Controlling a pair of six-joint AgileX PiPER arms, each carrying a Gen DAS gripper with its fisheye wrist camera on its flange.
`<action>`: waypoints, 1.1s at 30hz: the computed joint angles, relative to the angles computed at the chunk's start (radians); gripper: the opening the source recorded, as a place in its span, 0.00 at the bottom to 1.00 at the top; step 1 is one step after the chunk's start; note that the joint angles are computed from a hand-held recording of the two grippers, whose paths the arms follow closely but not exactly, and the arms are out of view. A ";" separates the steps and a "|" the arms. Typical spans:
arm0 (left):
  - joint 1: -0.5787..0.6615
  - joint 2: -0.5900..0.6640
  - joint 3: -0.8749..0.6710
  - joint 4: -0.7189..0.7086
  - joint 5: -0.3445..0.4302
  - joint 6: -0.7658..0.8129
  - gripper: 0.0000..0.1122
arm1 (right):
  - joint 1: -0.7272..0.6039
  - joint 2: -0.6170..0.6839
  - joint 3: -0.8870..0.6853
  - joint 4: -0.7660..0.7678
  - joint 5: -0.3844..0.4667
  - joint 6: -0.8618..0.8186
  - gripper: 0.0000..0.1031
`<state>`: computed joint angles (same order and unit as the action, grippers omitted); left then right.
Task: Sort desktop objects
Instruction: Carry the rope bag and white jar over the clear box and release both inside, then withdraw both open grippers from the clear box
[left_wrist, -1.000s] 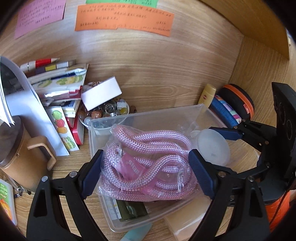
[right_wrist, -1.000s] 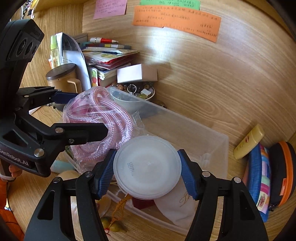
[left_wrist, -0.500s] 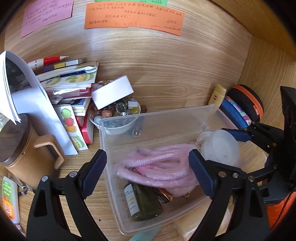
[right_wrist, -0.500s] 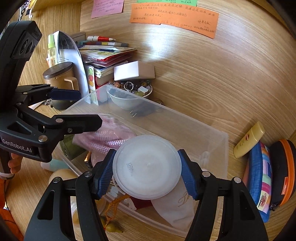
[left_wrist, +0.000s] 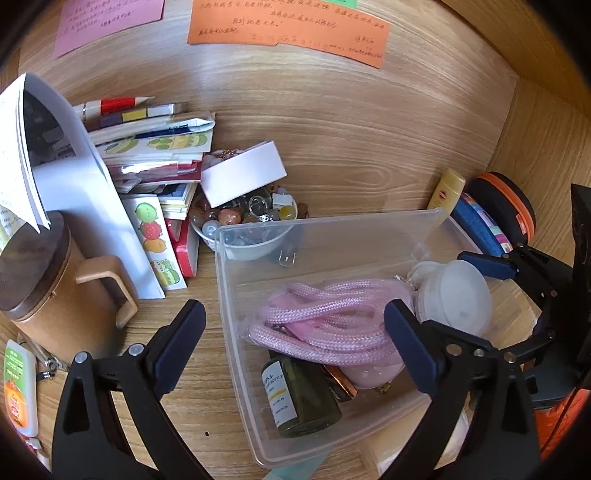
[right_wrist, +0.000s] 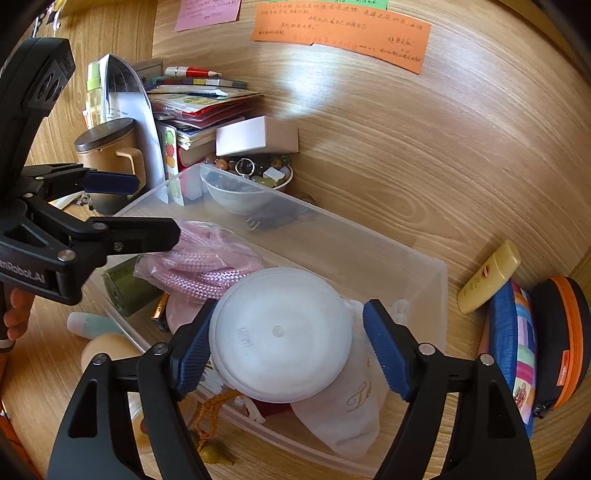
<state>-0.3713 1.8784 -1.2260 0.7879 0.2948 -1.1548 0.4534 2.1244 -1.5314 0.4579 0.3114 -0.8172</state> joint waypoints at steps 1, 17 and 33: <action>-0.001 0.000 0.000 0.009 0.005 -0.011 0.89 | -0.001 0.001 -0.001 -0.005 0.001 0.003 0.75; -0.025 -0.048 0.040 0.191 0.060 -0.216 0.89 | -0.001 -0.038 0.041 0.026 -0.032 -0.030 0.80; -0.119 -0.143 0.109 0.362 0.184 -0.375 0.90 | -0.003 -0.157 0.180 0.295 -0.138 -0.305 0.84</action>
